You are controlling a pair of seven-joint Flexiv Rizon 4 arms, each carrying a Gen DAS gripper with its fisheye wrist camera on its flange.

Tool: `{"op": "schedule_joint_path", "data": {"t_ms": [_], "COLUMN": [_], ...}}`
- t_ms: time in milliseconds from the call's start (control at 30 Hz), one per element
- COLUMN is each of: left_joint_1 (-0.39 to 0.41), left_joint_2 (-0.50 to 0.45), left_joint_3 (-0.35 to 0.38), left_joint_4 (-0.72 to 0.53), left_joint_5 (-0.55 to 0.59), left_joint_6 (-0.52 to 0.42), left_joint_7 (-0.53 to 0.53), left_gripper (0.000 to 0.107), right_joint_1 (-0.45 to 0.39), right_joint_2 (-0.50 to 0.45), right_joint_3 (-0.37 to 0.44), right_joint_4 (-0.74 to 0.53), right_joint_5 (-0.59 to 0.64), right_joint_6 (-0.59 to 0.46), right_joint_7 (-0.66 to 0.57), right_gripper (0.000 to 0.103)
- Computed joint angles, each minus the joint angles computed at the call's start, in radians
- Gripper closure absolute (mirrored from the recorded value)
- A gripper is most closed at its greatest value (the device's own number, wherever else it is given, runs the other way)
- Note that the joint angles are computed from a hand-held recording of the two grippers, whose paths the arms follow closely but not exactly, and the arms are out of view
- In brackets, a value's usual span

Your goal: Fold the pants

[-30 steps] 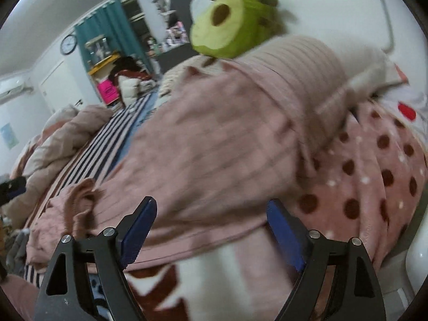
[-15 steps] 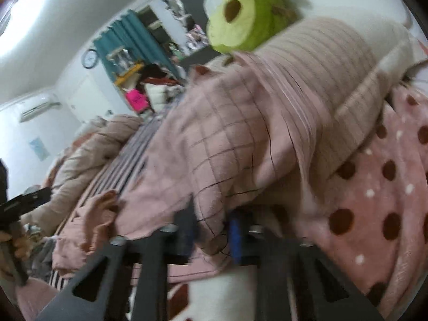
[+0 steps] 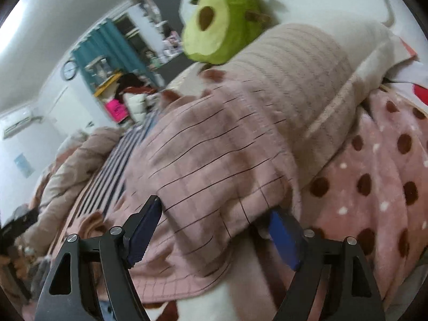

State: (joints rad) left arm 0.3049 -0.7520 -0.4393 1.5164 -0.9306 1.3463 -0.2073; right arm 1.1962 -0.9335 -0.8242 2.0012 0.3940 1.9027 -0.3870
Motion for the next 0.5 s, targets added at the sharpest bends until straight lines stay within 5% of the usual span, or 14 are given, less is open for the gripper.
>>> {"op": "schedule_joint_path", "data": {"t_ms": [100, 167, 200, 267, 500], "left_joint_1": [0.014, 0.027, 0.031, 0.044, 0.054], "left_joint_2": [0.000, 0.003, 0.006, 0.014, 0.046], "left_joint_3": [-0.007, -0.023, -0.026, -0.035, -0.003], "left_joint_4": [-0.003, 0.002, 0.003, 0.007, 0.004], "left_joint_5": [-0.016, -0.043, -0.057, -0.094, -0.230], "left_joint_6": [-0.025, -0.030, -0.036, -0.058, -0.124], "left_joint_7": [0.005, 0.031, 0.042, 0.073, 0.206], "left_gripper": [0.030, 0.030, 0.030, 0.030, 0.030], "right_joint_1": [-0.016, -0.067, -0.061, -0.008, 0.059], "right_joint_2": [-0.002, 0.030, 0.030, 0.022, 0.017], "right_joint_3": [-0.006, 0.050, 0.037, -0.021, -0.107], "right_joint_4": [-0.014, -0.039, -0.051, -0.067, -0.072], "right_joint_5": [-0.017, -0.055, -0.083, -0.098, -0.145], "right_joint_6": [0.000, 0.013, -0.014, -0.105, -0.102], "right_joint_7": [0.001, -0.030, -0.020, -0.043, -0.009], "right_gripper": [0.025, 0.052, 0.077, 0.096, 0.099]}}
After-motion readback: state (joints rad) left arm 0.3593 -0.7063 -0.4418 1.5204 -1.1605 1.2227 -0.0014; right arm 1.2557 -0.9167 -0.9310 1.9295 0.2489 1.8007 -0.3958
